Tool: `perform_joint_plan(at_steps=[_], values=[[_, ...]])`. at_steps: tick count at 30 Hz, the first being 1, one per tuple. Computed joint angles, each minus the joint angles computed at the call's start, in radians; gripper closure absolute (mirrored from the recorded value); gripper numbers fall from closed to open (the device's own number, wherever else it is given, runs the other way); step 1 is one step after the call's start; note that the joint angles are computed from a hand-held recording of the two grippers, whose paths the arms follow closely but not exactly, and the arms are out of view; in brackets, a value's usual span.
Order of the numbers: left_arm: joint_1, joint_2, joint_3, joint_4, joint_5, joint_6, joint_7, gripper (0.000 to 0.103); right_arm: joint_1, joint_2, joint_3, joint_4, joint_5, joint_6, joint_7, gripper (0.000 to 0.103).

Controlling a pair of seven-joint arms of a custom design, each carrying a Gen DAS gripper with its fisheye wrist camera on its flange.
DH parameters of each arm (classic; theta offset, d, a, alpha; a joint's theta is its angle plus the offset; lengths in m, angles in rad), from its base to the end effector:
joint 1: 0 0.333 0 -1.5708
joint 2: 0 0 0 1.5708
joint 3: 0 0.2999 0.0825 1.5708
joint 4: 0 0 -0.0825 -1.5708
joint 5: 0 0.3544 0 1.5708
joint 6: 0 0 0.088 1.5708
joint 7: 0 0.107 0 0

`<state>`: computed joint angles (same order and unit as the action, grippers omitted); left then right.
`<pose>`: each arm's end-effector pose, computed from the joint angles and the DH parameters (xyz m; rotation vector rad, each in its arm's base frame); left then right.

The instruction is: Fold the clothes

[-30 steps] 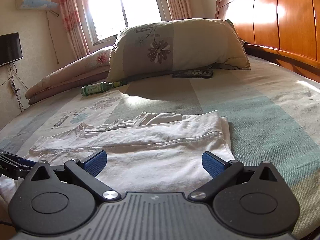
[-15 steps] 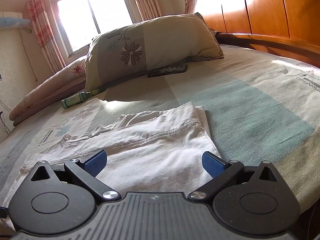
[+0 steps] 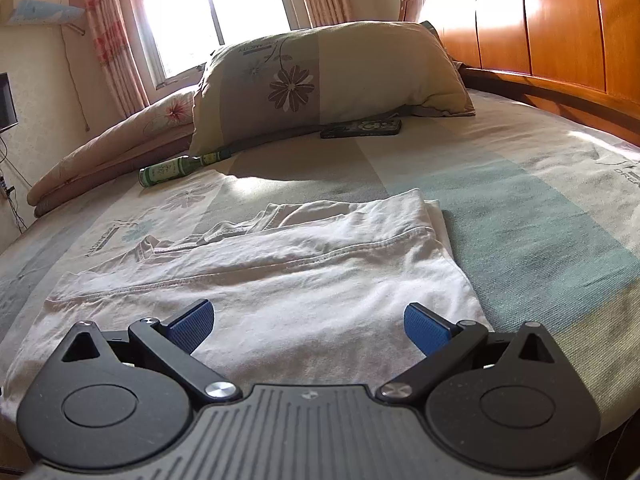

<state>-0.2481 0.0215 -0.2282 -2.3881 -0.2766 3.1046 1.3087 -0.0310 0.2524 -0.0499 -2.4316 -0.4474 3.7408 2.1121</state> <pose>0.4736 -0.2181 0.3948 -2.0385 1.9190 -0.9838 0.5130 0.0170 0.3390 -1.4639 1.6180 -0.6241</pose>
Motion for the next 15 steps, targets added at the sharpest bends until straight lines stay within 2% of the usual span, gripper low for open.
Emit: perform_joint_plan(at_steps=[4, 6, 9, 11, 13, 15], values=[[-0.031, 0.044, 0.061, 0.075, 0.320, -0.007, -0.205, 0.014, -0.008, -0.002, 0.005, 0.003, -0.024, -0.011, 0.014, 0.000], [-0.090, 0.090, 0.133, 0.138, 0.523, -0.025, -0.344, 0.014, 0.009, -0.008, -0.002, -0.003, -0.003, -0.021, -0.015, 0.000], [-0.181, 0.159, 0.237, 0.217, 0.725, -0.025, -0.488, 0.014, 0.018, -0.014, -0.005, -0.010, 0.014, -0.026, -0.042, 0.000], [-0.219, 0.197, 0.277, 0.261, 0.795, -0.048, -0.543, 0.014, 0.012, -0.015, -0.001, -0.007, 0.007, -0.038, -0.036, 0.000], [-0.187, 0.216, 0.233, 0.282, 0.740, -0.109, -0.506, 0.014, 0.022, -0.020, -0.004, -0.005, 0.029, -0.068, -0.047, 0.000], [-0.184, 0.204, 0.234, 0.263, 0.757, -0.102, -0.514, 0.014, 0.008, -0.024, 0.006, 0.001, 0.011, -0.101, -0.025, 0.000]])
